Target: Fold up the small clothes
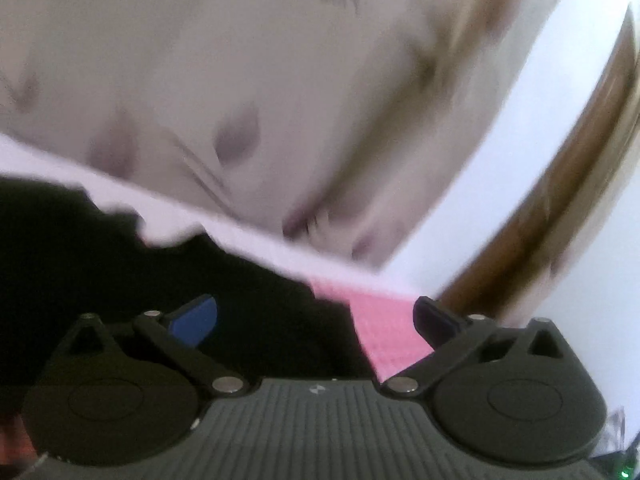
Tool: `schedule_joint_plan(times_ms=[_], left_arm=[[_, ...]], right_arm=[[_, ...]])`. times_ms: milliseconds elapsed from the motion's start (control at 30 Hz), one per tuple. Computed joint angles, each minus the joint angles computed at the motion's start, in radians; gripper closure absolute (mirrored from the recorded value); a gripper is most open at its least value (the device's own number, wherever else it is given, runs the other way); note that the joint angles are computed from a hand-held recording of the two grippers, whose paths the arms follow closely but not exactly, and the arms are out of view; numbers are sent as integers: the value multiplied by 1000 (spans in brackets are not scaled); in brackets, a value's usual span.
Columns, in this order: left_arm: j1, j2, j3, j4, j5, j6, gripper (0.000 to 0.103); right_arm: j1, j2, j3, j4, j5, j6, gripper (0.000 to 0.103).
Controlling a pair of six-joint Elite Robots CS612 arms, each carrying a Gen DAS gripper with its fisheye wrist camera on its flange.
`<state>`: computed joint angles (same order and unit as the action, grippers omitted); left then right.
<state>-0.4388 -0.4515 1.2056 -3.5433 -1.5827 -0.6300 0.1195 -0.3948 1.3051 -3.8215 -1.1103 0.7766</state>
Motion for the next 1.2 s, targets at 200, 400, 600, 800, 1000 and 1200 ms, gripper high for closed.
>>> schedule_joint_plan(times_ms=[200,400,600,800,1000,1200], left_arm=[[0,-120,251,-1,231,59,0],[21,-138,347,42,384,-15,1],[32,-131,356,40,425,-105,1],[31,-133,370,23,443,-157,0],[21,-222,492,26,376,-78,1],[9,-327,686,-34,238,57,0]], right_arm=[[-3,-2,-82,162,22,-181,15],[22,46,-269,536,-10,-421,19],[64,83,-356,648,-193,-618,81],[35,71,-304,516,-142,-406,66],[-49,-83,59,187,138,-278,17],[-97,-251,426,219,191,-551,17]])
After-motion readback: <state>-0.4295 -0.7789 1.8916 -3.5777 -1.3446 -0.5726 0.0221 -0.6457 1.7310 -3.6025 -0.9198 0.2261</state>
